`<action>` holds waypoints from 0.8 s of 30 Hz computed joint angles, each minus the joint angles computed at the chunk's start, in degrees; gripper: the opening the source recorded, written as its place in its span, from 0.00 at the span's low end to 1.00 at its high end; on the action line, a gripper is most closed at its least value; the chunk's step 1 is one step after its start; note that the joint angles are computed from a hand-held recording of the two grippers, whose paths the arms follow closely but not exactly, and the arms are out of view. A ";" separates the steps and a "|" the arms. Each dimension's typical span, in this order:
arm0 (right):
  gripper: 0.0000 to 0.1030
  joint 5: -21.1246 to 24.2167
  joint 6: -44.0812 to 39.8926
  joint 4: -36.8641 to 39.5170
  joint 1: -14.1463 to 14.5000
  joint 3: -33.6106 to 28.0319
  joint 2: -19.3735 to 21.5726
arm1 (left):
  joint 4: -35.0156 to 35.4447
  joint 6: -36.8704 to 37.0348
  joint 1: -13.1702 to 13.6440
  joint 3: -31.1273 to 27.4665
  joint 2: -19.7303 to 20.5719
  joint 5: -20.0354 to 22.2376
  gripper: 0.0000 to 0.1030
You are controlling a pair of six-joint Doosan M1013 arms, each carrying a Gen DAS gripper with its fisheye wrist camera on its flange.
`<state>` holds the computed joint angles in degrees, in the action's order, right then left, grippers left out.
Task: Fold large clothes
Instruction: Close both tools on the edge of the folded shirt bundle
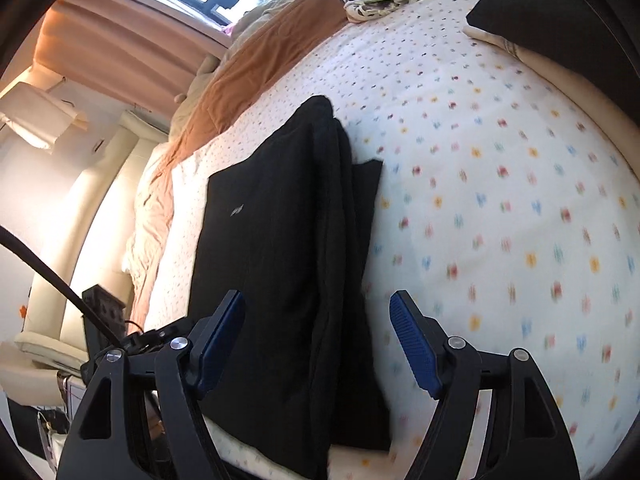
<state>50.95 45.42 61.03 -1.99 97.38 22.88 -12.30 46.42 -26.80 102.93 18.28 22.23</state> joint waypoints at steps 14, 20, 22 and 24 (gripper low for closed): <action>0.71 10.75 7.19 0.05 1.41 -13.10 11.67 | -13.76 14.43 5.27 -5.41 5.43 -0.62 0.62; 0.71 15.69 8.58 0.65 2.07 -18.28 15.40 | -5.40 10.48 4.86 -9.46 7.05 3.14 0.62; 0.71 16.70 9.49 0.43 2.39 -19.84 16.50 | -1.75 9.37 4.28 -10.98 7.49 4.64 0.62; 0.71 17.35 10.28 1.10 2.60 -20.91 17.42 | 2.09 7.74 3.58 -11.84 7.64 5.35 0.62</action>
